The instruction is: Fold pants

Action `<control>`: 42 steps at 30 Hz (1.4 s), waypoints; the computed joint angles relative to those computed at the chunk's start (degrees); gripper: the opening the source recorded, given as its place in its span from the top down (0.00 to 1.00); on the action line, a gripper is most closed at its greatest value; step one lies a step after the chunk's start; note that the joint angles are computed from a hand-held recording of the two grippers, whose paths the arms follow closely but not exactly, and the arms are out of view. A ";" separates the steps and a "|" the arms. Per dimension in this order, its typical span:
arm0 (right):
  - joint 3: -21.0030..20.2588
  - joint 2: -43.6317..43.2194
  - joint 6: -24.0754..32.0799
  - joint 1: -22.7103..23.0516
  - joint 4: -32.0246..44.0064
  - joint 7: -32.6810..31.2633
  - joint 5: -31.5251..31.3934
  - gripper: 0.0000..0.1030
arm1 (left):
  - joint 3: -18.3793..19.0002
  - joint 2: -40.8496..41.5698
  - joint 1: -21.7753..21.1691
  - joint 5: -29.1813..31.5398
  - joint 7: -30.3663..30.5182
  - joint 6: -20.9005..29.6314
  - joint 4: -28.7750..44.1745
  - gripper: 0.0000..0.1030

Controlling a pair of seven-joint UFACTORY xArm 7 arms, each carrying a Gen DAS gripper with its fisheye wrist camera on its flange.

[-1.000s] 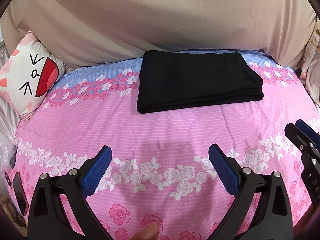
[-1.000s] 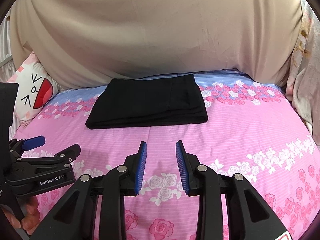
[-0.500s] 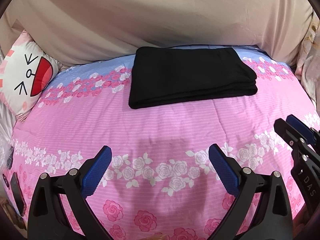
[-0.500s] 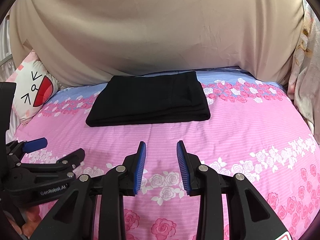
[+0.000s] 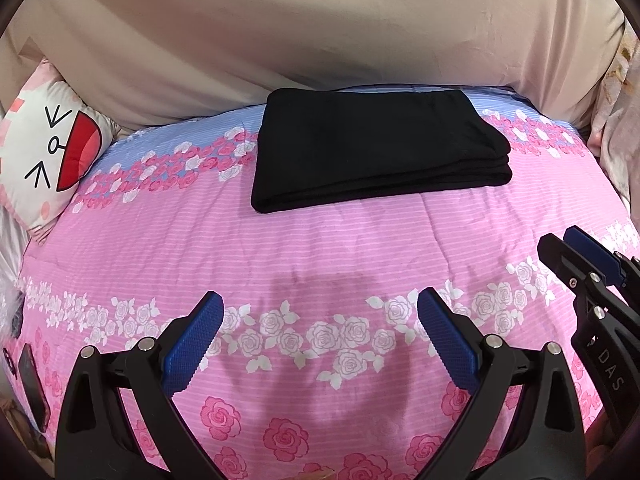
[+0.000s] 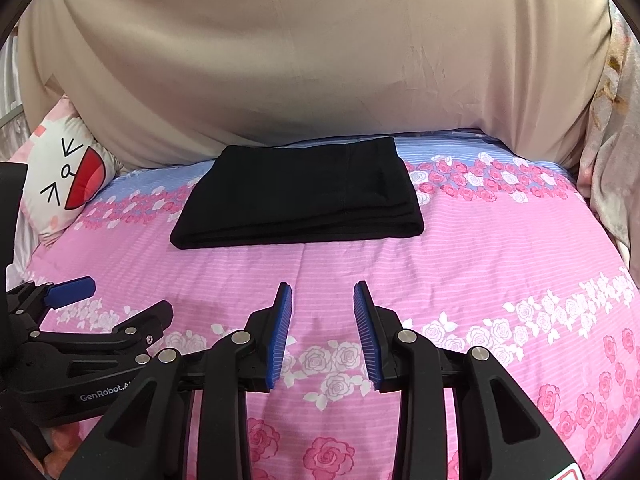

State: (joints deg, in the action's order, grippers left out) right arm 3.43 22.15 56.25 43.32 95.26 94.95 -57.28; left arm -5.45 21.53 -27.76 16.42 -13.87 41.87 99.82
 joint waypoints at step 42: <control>-0.68 1.40 0.16 0.38 1.33 -0.98 1.53 0.68 | 0.56 -0.23 -0.95 3.14 -1.69 -1.90 -1.44 0.08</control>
State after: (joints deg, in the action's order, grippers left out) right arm 2.75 23.55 56.41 43.70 96.59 93.97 -55.76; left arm -4.89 21.30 -28.71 19.55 -15.56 39.97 98.38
